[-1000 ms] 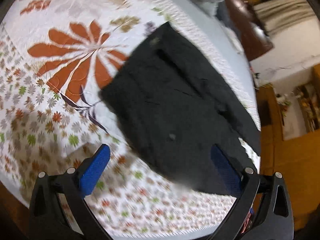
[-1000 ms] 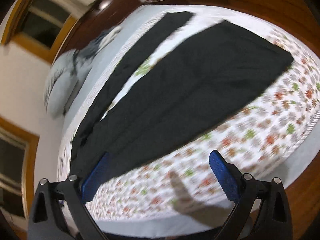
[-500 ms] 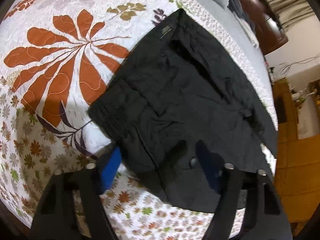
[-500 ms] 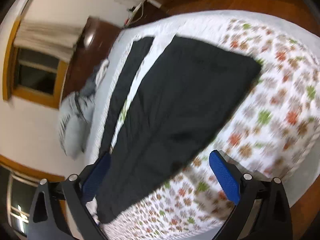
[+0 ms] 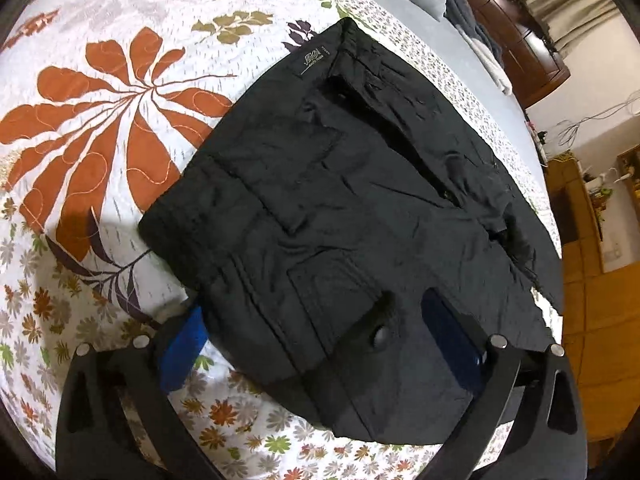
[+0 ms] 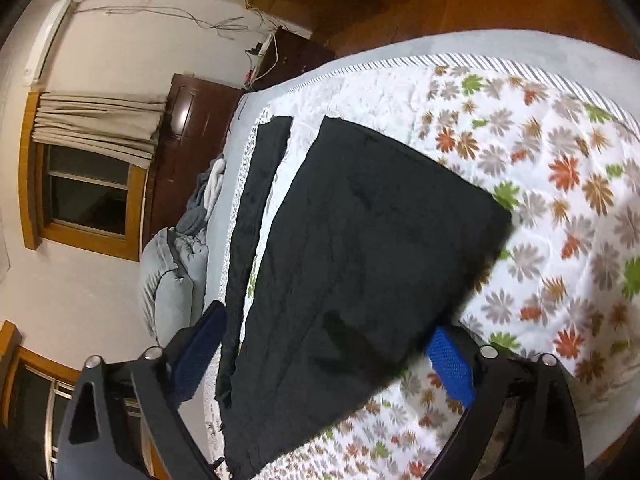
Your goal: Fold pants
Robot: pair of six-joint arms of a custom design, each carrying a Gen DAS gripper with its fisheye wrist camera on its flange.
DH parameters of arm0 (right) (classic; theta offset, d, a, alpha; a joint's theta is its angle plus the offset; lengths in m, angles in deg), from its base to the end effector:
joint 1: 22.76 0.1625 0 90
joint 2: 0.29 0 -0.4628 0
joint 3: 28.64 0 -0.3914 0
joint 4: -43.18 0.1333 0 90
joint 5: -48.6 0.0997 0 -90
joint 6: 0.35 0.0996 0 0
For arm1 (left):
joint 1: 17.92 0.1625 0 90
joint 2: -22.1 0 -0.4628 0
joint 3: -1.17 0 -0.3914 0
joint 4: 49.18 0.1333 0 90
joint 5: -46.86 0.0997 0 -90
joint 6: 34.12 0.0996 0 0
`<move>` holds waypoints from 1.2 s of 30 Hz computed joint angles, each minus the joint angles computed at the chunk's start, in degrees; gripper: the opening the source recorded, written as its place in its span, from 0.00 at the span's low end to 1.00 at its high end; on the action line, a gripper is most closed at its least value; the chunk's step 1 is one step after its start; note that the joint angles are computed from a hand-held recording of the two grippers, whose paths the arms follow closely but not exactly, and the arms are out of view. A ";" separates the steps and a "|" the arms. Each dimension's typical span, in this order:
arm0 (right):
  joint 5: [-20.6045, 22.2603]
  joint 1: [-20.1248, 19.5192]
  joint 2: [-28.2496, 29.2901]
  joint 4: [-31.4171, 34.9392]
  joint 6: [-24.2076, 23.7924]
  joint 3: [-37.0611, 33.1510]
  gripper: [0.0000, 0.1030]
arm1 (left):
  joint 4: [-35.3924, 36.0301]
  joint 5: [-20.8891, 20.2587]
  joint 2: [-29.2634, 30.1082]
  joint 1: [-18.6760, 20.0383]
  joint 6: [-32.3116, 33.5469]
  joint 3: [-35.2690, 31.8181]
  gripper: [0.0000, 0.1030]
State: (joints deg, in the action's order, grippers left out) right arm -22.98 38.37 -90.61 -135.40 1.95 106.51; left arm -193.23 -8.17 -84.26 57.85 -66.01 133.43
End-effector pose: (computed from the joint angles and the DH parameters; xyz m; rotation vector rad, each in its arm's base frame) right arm -0.0548 -0.4407 0.3500 0.5711 2.7193 -1.1868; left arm 0.0990 -0.3843 0.4107 -0.6062 2.5554 -0.9270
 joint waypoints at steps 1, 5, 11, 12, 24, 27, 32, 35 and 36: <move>0.10 0.33 0.53 -0.19 0.05 -0.19 0.45 | 0.82 1.36 -0.43 -0.54 -0.99 0.16 0.80; -0.83 0.37 0.85 0.89 -0.65 -0.16 0.08 | 6.37 2.93 -3.52 -0.35 -4.57 -0.41 0.36; -3.19 3.27 -0.80 -0.04 -0.74 1.15 0.07 | 10.20 -0.42 -7.49 -0.22 -6.32 -1.96 0.11; -3.76 3.84 -1.70 0.58 -1.08 1.42 0.07 | 11.51 -0.83 -8.14 -0.36 -6.86 -2.42 0.10; -9.85 7.66 -6.18 9.03 -6.94 5.86 0.06 | 29.83 -0.78 -24.28 0.21 -11.81 -3.05 0.10; -11.76 8.69 -4.98 8.62 -7.70 6.62 0.06 | 29.62 -2.04 -25.72 3.55 -10.19 -3.03 0.10; -16.38 9.41 -1.73 7.24 -7.75 6.15 0.07 | 27.48 -1.65 -23.87 5.38 -8.30 -2.18 0.13; -17.02 9.72 -2.81 9.68 -7.63 5.55 0.17 | 26.71 -2.05 -23.71 5.68 -6.88 -2.19 0.22; -18.17 9.85 -4.35 11.45 -7.45 5.23 0.27 | 29.14 -0.66 -24.85 4.30 -7.64 -2.66 0.36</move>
State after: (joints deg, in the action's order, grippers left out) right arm -41.15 48.22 -94.96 -123.95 -5.50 111.74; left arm -164.09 -8.83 -109.11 62.15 -73.65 130.77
